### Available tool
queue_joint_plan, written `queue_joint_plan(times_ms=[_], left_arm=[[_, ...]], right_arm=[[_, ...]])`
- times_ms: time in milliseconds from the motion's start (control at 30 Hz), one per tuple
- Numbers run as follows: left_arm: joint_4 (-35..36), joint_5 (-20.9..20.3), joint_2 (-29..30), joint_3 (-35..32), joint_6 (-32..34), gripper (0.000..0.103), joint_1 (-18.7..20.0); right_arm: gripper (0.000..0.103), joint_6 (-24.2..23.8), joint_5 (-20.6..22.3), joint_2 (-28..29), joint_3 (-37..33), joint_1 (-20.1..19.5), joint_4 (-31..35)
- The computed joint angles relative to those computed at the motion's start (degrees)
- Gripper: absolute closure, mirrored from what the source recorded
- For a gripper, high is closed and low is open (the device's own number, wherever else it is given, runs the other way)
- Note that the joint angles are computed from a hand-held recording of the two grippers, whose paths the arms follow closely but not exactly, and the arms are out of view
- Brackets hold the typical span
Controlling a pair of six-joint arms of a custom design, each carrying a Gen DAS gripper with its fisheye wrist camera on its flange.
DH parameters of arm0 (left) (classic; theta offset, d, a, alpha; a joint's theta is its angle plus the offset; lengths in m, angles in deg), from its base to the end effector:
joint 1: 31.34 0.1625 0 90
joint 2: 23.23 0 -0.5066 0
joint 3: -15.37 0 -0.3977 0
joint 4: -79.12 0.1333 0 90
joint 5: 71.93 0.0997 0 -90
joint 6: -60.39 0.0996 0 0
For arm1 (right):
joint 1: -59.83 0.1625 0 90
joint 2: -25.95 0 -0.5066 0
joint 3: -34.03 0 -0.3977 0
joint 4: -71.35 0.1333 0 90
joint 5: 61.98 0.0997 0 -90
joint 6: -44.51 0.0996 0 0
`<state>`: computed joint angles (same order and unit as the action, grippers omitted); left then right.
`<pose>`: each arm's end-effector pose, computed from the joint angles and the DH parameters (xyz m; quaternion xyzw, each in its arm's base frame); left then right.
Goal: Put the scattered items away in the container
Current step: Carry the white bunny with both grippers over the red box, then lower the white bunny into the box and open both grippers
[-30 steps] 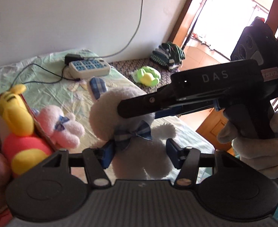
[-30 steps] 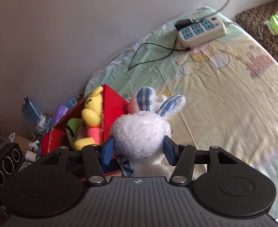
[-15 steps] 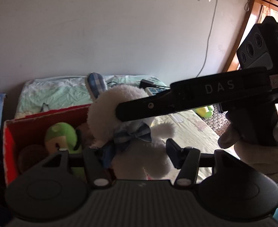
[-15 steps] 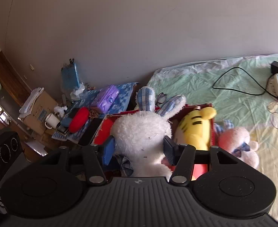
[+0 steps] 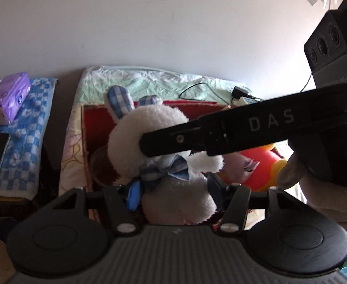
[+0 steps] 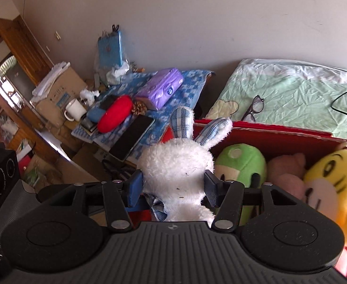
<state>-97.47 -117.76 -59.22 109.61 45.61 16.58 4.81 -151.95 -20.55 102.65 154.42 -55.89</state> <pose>-0.3460 -0.6857 0.1065 0.1226 0.8948 -0.3730 0.2126 0.2001 -0.8260 0.3101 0.3737 -0.9182 0.1255 0.0394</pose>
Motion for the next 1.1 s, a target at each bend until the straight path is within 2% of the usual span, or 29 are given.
queue_joint_plan(times_ms=[300, 433, 600, 833, 1000, 1100], left_arm=[[3.82, -0.97, 0.88, -2.02, 0.17, 0.044, 1.68], [7.76, 0.52, 1.99, -4.43, 1.2, 0.044, 1.78], [8.32, 0.66, 1.98, -4.45, 1.71, 0.044, 1.76], [11.12, 3.45, 3.21, -6.45, 2.72, 0.04, 1.72], [10.49, 3.13, 2.88, -6.24, 2.96, 0.039, 2.06], [10.74, 3.13, 2.22, -5.65, 2.52, 0.039, 2.12]], right_arm=[[0.046, 1.09, -5.95, 3.3, -3.01, 0.85, 1.52], [0.047, 3.73, -8.5, 4.61, -4.65, 1.06, 2.46], [0.049, 4.21, -11.34, 5.63, -4.46, 1.7, 0.77], [0.048, 4.82, -15.41, 6.46, -4.48, 2.92, 0.08], [0.042, 9.82, -12.02, 7.24, -7.69, 1.92, 5.02], [0.043, 10.98, -9.5, 6.26, -8.17, 1.45, 6.79]])
